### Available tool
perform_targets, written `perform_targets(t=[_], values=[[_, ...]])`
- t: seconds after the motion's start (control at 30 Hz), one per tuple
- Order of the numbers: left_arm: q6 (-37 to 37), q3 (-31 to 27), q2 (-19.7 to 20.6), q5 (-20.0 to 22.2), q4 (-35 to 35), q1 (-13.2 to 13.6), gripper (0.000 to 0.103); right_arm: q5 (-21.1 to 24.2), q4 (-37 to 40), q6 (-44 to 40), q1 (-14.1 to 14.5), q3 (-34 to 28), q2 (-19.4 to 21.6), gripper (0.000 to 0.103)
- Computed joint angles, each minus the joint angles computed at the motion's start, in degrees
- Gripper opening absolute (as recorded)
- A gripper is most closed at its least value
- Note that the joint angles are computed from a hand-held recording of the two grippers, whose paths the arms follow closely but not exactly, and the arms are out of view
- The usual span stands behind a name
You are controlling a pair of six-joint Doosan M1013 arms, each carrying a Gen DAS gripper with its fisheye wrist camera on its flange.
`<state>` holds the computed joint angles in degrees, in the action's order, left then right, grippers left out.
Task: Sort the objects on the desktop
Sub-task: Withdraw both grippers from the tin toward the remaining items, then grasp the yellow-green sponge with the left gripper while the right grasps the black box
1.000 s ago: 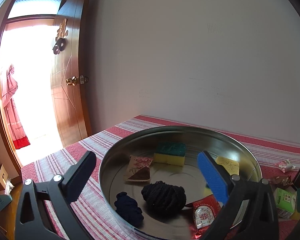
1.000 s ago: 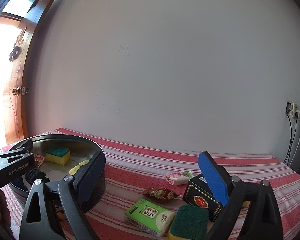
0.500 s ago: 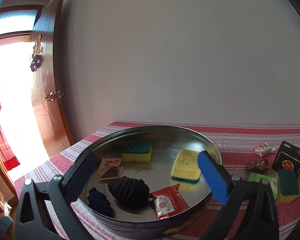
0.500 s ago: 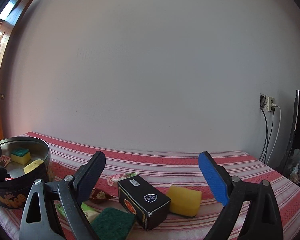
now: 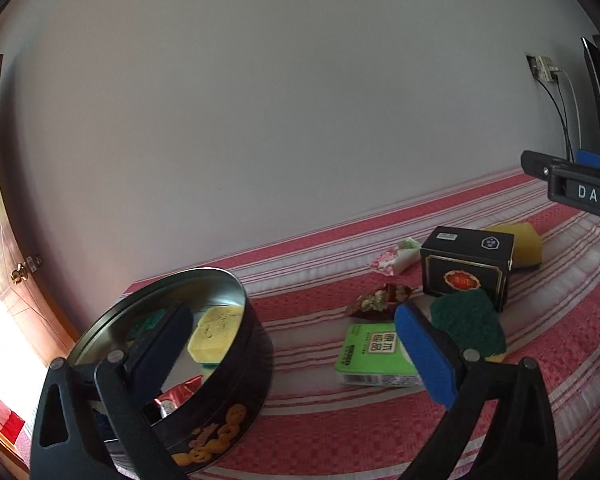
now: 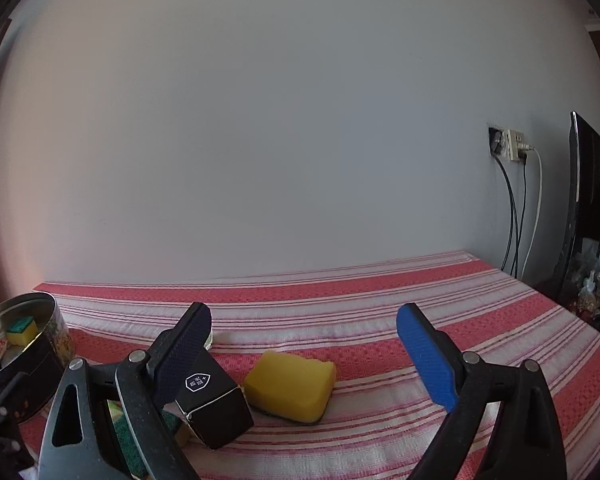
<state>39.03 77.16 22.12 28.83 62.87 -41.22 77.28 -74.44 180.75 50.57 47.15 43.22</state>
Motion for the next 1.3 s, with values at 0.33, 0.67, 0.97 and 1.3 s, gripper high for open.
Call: perform_targets(t=[0.33, 0.67, 0.97, 1.3], values=[[29.3, -7.7, 4.1, 2.8, -30.0, -1.0, 0.102, -1.9, 1.3, 6.6, -0.6, 4.5, -2.9, 0.096], [53.4, -20.2, 11.2, 19.5, -58.3, 0.1, 0.084, -2.8, 1.2, 11.9, -1.0, 7.2, -4.6, 0.096], [57.4, -23.5, 13.2, 23.5, -71.3, 2.4, 0.042, -2.9, 2.2, 12.3, -1.1, 7.0, -4.6, 0.096], [50.7, -9.1, 4.9, -2.9, -71.3, 3.8, 0.033, -7.9, 3.4, 11.7, -1.5, 8.3, -5.2, 0.096]])
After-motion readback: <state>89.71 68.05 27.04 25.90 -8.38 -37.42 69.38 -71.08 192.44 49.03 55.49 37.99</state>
